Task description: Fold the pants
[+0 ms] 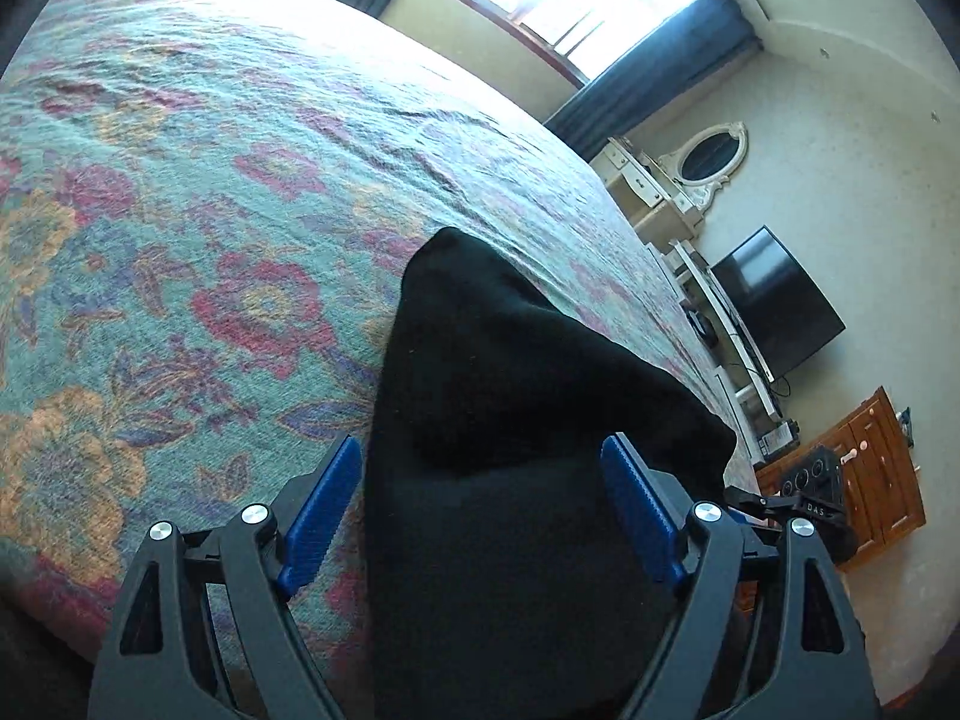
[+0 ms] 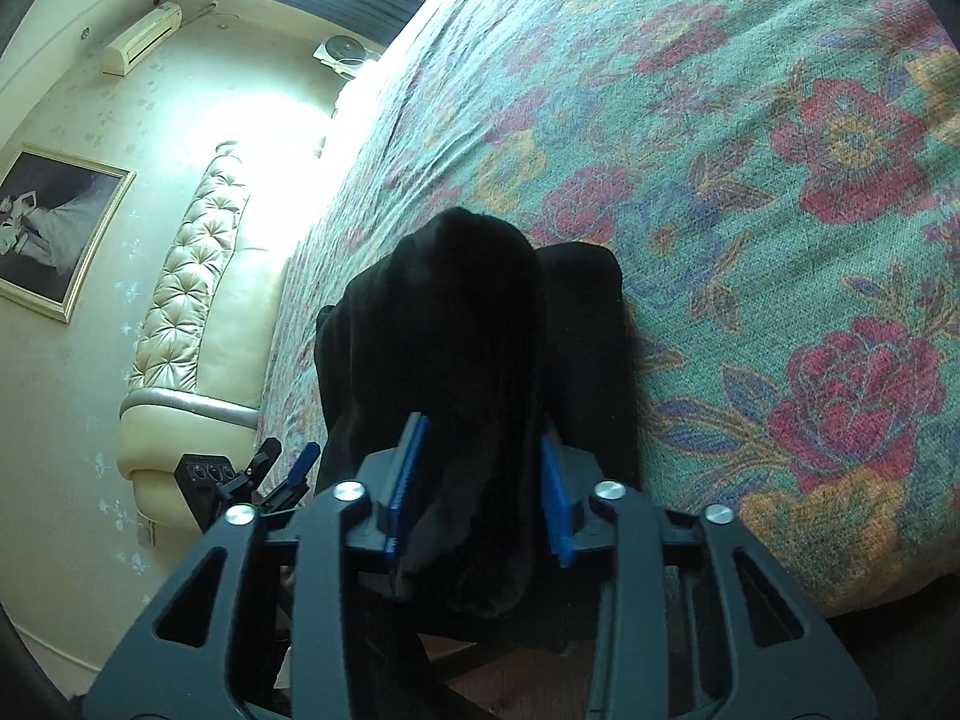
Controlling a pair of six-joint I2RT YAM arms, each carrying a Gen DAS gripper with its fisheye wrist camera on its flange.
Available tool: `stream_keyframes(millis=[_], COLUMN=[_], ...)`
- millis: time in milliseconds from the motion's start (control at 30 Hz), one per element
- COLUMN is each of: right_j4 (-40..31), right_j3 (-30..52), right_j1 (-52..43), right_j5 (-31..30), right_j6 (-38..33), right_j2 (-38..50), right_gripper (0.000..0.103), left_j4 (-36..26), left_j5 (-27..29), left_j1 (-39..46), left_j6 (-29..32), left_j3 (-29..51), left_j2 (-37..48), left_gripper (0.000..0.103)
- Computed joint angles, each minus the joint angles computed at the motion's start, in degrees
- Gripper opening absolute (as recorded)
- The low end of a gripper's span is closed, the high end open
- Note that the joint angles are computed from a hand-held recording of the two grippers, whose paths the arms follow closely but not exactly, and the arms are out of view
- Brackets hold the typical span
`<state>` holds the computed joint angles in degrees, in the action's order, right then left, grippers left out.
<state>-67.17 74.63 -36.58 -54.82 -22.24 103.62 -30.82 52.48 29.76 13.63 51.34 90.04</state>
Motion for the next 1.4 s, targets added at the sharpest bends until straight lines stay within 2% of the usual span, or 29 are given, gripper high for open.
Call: stream_keyframes(millis=[100,200,300,333,400,433,500,600,833,967,1133,1200,1233,1300,1333,1367,1400], right_j4=[-4.23,-6.02,-6.11,-5.63,-4.75,-5.03,-5.55,-6.86,-10.1,-8.3,-7.49,-6.65,-6.78,-8.08,-9.75,-11.43,-12.8], right_j3=[-1.04,-3.26,-5.21,-5.66,-6.02,-6.01,-6.12,-6.32,-3.64,-4.29,-4.44,-4.93,-4.86,-4.86,-4.23,-3.41,-2.04], right_j1=[-1.0,-0.94,-0.99,-0.98,-0.9,-0.96,-1.25,-1.94,-4.56,-6.0,-6.8,-6.61,-6.87,-7.18,-7.47,-7.87,-8.82], right_j5=[0.54,1.71,2.32,2.47,3.78,4.09,3.84,2.82,2.3,3.64,3.83,3.64,3.19,1.82,1.24,0.54,0.06], right_j6=[-4.62,-6.83,-7.93,-7.72,-7.2,-7.95,-8.73,-10.38,-13.68,-12.96,-13.93,-13.96,-14.01,-14.46,-15.68,-16.82,-18.24], right_j2=[-1.94,-3.84,-4.83,-5.15,-5.76,-5.51,-4.92,-3.99,-2.55,-1.17,1.71,1.83,2.46,3.37,4.03,4.23,4.69], right_gripper=[0.067,0.069,0.068,0.067,0.048,0.044,0.03,0.017,0.012,0.011,0.01,0.01,0.01,0.016,0.02,0.03,0.054], left_j4=[-6.58,-10.75,-12.29,-13.27,-15.5,-16.54,-19.1,-20.79,-20.03,-17.39,-16.13,-12.82,-10.4,-10.29,-12.29,-15.09,-18.13], left_j5=[-0.1,0.06,0.87,1.12,2.62,3.52,4.57,4.94,5.44,4.35,4.33,2.16,0.01,-1.02,-0.52,0.27,1.17], left_j1=[4.62,7.61,9.23,9.22,9.0,8.72,7.76,6.07,4.46,3.36,3.29,1.77,0.45,-0.14,0.25,0.84,1.68], left_j6=[4.41,7.36,10.16,11.38,12.87,13.61,15.82,16.91,14.9,12.77,14.1,15.3,15.71,17.88,18.56,19.61,20.87], left_j3=[2.59,2.65,1.58,1.55,1.6,1.46,1.33,0.67,-1.43,-1.29,-2.08,-3.72,-4.99,-5.23,-4.13,-2.57,-0.87], left_j2=[3.99,6.89,6.97,6.71,6.56,6.64,7.07,6.9,3.91,4.74,5.04,2.99,1.02,-0.12,0.44,1.46,2.66], left_gripper=[0.081,0.081,0.081,0.081,0.081,0.081,0.081,0.081,0.085,0.085,0.085,0.078,0.069,0.067,0.067,0.067,0.067])
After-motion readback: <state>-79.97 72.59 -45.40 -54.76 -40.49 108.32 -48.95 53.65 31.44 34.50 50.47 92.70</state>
